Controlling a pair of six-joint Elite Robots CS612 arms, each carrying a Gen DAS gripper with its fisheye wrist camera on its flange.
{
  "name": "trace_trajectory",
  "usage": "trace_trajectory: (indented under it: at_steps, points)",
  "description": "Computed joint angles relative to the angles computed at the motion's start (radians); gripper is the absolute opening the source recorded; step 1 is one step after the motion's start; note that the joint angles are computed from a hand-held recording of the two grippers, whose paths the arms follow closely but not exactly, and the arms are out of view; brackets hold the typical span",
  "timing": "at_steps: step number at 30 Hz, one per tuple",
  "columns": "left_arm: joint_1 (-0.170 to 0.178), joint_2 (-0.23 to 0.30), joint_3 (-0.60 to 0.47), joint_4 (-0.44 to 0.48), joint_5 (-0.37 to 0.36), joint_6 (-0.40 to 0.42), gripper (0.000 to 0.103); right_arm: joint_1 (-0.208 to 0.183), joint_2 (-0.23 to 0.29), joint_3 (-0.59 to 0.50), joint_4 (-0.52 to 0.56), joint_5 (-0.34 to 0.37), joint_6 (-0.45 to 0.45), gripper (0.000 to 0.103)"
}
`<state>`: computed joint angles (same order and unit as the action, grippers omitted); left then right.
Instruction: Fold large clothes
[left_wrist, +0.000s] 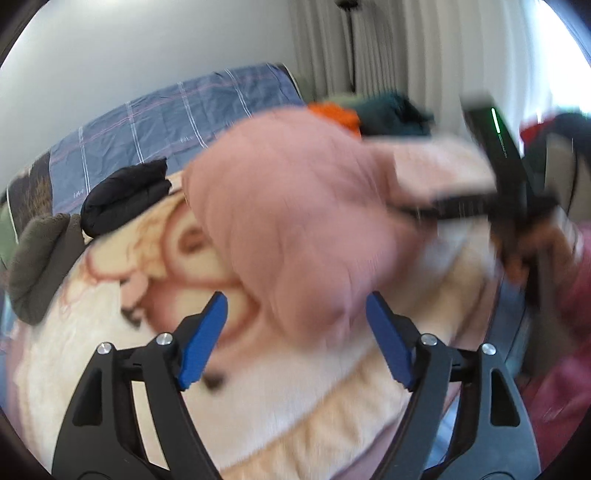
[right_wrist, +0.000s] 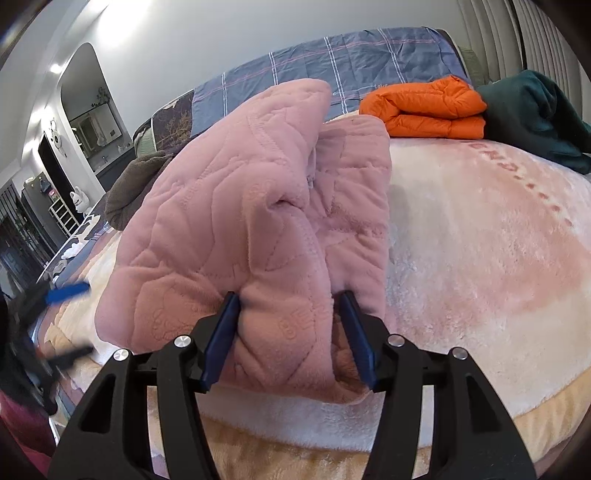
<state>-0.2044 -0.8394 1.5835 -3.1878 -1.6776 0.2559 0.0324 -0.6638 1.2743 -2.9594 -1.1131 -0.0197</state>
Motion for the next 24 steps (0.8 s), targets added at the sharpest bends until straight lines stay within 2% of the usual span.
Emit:
trace_trajectory:
  at_steps: [2, 4, 5, 7, 8, 9, 11, 15, 16, 18, 19, 21, 22, 24]
  points:
    - [-0.015, 0.013, -0.009, 0.028, 0.03, 0.005, 0.079, 0.0, 0.001, 0.005, -0.018, -0.002, 0.013, 0.057]
    - [-0.028, 0.034, -0.031, 0.017, 0.051, 0.0, 0.079, 0.002, -0.004, 0.021, -0.039, -0.009, 0.021, 0.057]
    - [-0.04, 0.05, -0.047, -0.01, 0.111, 0.001, 0.079, 0.002, -0.005, 0.025, -0.046, -0.013, 0.019, 0.057]
    - [-0.059, 0.074, -0.077, -0.007, 0.257, 0.001, 0.081, 0.003, -0.005, 0.029, -0.053, -0.016, 0.014, 0.057]
    - [-0.057, 0.079, -0.082, 0.006, 0.276, -0.003, 0.082, 0.004, -0.006, 0.032, -0.053, -0.018, 0.008, 0.057]
    - [-0.049, 0.081, -0.079, 0.006, 0.26, 0.001, 0.082, 0.004, -0.006, 0.034, -0.052, -0.016, 0.002, 0.057]
    - [-0.042, 0.075, -0.064, 0.008, 0.28, 0.02, 0.082, 0.008, -0.006, 0.035, -0.059, -0.025, -0.01, 0.058]
    - [-0.044, 0.06, -0.042, 0.003, 0.278, 0.029, 0.082, 0.007, -0.003, 0.029, -0.06, -0.021, 0.005, 0.059]
    - [-0.043, 0.053, -0.038, 0.012, 0.261, 0.023, 0.08, 0.004, -0.003, 0.03, -0.063, -0.006, 0.011, 0.06]
    - [-0.025, 0.027, -0.032, 0.063, 0.141, 0.012, 0.075, -0.008, -0.003, 0.032, -0.063, 0.046, 0.013, 0.061]
    - [-0.006, 0.014, -0.029, 0.073, 0.036, 0.012, 0.073, -0.012, -0.003, 0.032, -0.057, 0.063, 0.011, 0.061]
    - [0.029, -0.009, -0.017, 0.016, -0.166, -0.022, 0.072, -0.015, -0.002, 0.028, -0.046, 0.08, 0.013, 0.062]
    - [0.042, -0.012, -0.019, -0.022, -0.222, -0.044, 0.072, -0.015, -0.002, 0.026, -0.044, 0.081, 0.015, 0.062]
    - [0.047, -0.008, -0.05, -0.101, -0.228, -0.093, 0.069, -0.011, -0.001, 0.024, -0.046, 0.073, 0.022, 0.065]
